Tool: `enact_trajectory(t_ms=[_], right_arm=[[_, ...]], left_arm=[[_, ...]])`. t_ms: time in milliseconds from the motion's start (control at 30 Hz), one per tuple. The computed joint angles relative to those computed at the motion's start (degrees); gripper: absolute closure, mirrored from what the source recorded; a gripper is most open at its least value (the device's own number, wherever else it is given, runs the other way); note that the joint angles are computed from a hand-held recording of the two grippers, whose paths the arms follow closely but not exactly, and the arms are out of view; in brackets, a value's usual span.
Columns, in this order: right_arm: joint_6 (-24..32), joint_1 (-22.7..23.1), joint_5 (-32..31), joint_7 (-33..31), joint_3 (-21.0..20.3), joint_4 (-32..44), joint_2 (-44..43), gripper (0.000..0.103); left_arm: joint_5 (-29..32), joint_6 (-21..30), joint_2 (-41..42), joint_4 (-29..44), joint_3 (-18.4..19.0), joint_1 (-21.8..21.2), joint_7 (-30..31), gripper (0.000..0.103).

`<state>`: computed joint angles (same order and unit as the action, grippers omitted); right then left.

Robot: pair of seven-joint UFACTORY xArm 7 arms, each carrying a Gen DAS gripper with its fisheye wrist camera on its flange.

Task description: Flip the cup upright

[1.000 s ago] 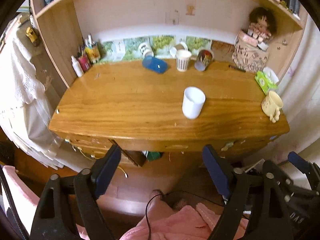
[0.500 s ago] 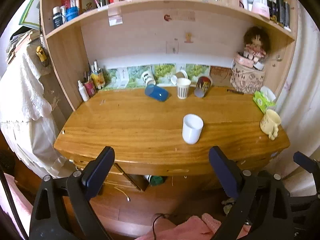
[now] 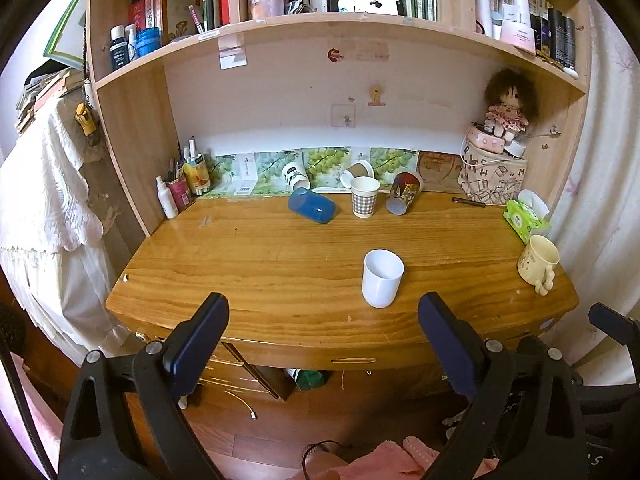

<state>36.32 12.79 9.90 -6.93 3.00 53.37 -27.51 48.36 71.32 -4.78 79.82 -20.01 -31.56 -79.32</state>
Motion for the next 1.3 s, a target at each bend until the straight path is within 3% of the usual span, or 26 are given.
enact_trajectory(t_ms=[400,1300], right_arm=[[-3.24,0.34,0.19,-0.72,-0.52,-0.71,-0.13,0.0],[-3.92,0.22,0.47,-1.34,-0.67,-0.93,-0.03,0.0]], left_arm=[[0.76,0.21,0.18,0.04,-0.1,-0.08,-1.53,0.006],[4.2,0.48,0.78,0.65,-0.13,-1.29,-1.92,0.006]])
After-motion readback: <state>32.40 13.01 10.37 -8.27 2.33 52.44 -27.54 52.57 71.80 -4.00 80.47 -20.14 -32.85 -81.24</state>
